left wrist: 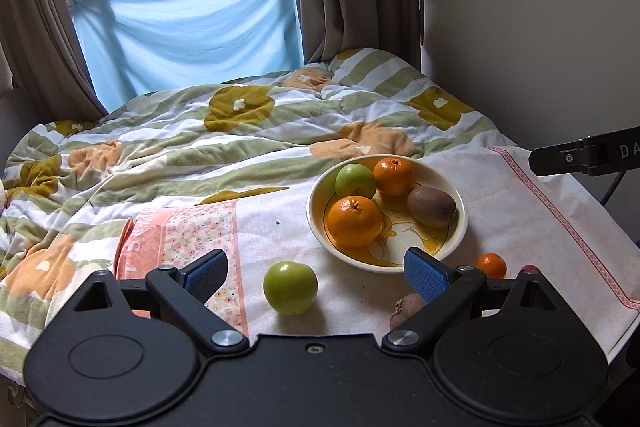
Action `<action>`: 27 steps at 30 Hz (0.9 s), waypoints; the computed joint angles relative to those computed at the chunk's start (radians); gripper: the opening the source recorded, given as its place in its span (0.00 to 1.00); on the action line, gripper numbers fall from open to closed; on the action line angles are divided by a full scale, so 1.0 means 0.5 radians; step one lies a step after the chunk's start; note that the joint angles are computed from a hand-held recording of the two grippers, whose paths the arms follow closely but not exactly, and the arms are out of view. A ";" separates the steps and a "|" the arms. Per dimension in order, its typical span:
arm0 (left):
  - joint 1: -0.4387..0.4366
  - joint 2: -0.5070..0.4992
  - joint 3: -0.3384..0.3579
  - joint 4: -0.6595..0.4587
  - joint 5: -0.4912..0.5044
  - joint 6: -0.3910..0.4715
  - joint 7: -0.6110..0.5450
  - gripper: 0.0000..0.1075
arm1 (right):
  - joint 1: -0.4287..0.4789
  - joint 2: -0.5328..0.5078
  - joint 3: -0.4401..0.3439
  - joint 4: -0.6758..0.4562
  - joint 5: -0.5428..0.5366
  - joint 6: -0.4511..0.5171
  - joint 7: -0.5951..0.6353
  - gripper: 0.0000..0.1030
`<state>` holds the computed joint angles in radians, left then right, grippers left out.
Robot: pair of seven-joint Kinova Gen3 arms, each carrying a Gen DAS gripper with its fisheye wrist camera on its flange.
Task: Organize fruits
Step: 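Lift both open tools up and away from the bowl, then move the left tool toward the stickered kiwi while the right tool approaches a tangerine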
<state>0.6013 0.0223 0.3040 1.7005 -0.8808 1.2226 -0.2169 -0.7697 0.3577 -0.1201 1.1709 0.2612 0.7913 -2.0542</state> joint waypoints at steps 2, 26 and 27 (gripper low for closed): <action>0.007 -0.042 0.011 0.036 0.035 -0.036 0.009 0.91 | -0.037 -0.093 0.014 0.153 0.057 -0.084 -0.067 1.00; -0.043 0.119 -0.044 0.322 0.048 -0.735 -0.416 0.90 | -0.189 -0.287 -0.134 0.784 0.752 -0.030 -1.098 1.00; -0.042 0.142 -0.066 0.317 0.057 -0.759 -0.467 0.90 | -0.187 -0.273 -0.130 0.787 0.746 -0.034 -1.107 1.00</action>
<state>0.5803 0.0933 0.2708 1.8587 -0.8521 0.8431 -0.4504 -0.8633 0.2210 -0.1853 1.5645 0.6339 0.7745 -2.6077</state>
